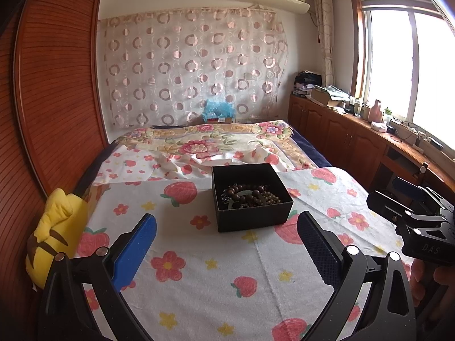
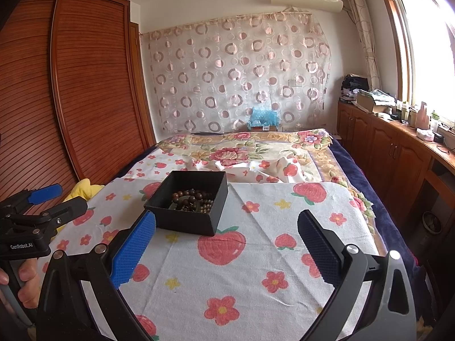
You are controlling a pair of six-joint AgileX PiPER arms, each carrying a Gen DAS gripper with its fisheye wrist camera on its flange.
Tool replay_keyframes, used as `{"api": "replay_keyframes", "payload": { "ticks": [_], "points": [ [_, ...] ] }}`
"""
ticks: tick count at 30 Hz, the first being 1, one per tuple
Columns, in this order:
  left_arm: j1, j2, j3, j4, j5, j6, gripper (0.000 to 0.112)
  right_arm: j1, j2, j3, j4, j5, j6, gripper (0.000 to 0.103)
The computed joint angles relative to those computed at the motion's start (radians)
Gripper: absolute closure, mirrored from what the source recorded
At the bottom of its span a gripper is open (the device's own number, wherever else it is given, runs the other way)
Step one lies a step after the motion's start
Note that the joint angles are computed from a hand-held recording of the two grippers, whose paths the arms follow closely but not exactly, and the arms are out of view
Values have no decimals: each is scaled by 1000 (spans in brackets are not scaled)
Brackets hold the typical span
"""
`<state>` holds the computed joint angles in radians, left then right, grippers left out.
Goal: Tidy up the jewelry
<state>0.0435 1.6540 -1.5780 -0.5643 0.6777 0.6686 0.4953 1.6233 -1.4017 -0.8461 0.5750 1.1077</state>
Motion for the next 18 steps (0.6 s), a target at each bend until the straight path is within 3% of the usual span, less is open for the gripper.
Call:
{"api": "replay_keyframes", "payload": {
  "ticks": [18],
  "points": [
    [-6,-4,-2,8,0,-12,17,1,-1,5,-6,-1,6,2]
  ]
}}
